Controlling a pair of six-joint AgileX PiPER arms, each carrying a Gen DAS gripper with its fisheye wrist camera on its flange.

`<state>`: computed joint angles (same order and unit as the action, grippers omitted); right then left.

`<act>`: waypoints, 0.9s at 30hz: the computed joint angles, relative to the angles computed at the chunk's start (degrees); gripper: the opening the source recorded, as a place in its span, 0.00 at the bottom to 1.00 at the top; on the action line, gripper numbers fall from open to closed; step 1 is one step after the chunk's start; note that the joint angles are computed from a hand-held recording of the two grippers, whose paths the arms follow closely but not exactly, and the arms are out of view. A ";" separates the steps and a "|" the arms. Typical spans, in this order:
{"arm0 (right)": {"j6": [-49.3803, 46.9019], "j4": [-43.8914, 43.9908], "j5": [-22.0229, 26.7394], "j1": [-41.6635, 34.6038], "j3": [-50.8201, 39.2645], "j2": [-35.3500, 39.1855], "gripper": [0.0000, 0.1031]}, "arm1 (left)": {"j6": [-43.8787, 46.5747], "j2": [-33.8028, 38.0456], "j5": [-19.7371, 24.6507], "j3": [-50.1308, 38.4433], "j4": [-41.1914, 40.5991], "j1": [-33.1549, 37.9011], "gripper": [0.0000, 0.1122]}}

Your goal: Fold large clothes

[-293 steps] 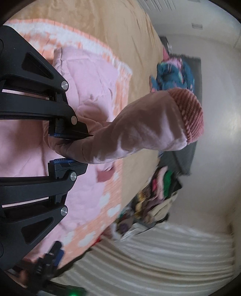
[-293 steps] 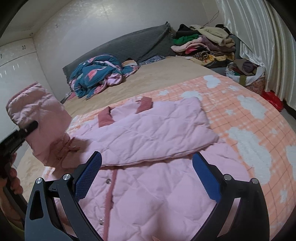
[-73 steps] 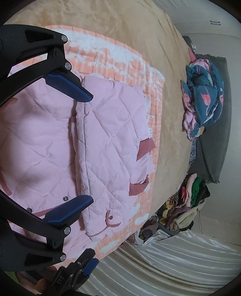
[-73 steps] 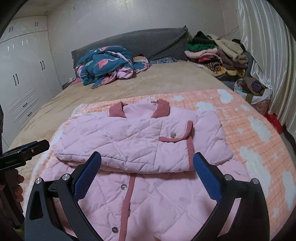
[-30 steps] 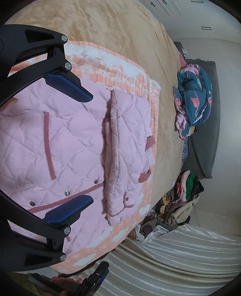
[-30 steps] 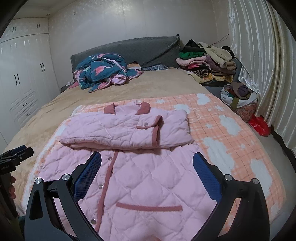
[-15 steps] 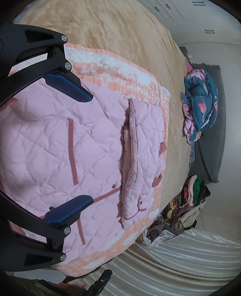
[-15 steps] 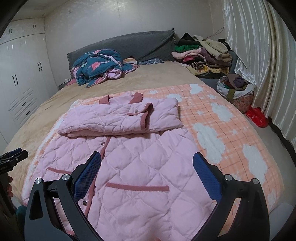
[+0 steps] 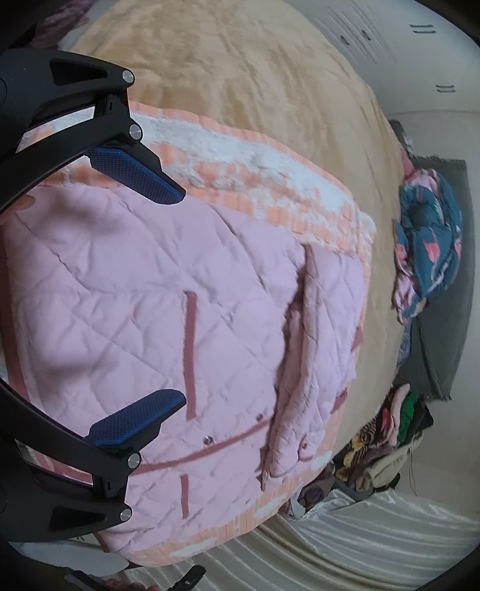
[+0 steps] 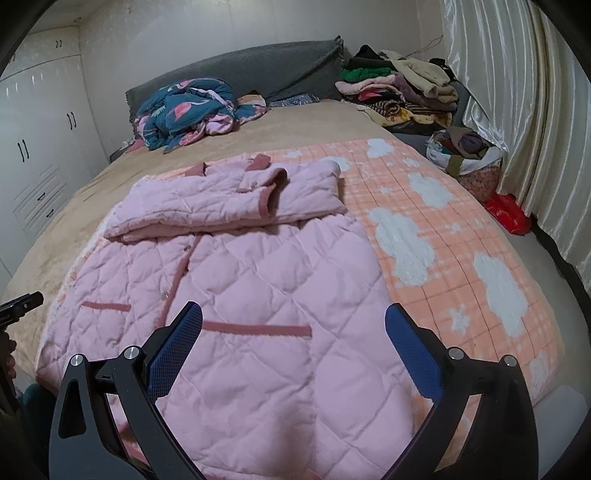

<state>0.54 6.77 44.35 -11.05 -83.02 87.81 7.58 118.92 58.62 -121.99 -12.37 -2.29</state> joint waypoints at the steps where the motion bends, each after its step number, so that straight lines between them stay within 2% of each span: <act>1: -0.34 0.29 -0.11 -0.42 0.66 -0.34 0.96 | 0.00 0.06 0.16 0.15 -0.14 0.22 0.84; 8: -3.35 2.84 0.03 -3.50 2.92 -1.36 0.96 | 0.68 0.03 1.03 2.77 -1.49 2.58 0.84; 21: -7.46 5.40 2.00 -8.88 6.00 -3.00 0.96 | 3.63 -4.16 -0.51 13.89 -3.27 6.24 0.84; 27: -10.14 7.51 3.01 -11.39 7.89 -3.88 0.96 | 4.70 -4.95 0.60 17.37 -3.62 7.16 0.84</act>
<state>-9.60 14.29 47.37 -22.43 -75.13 83.93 12.28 113.97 59.22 -104.62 -15.99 4.87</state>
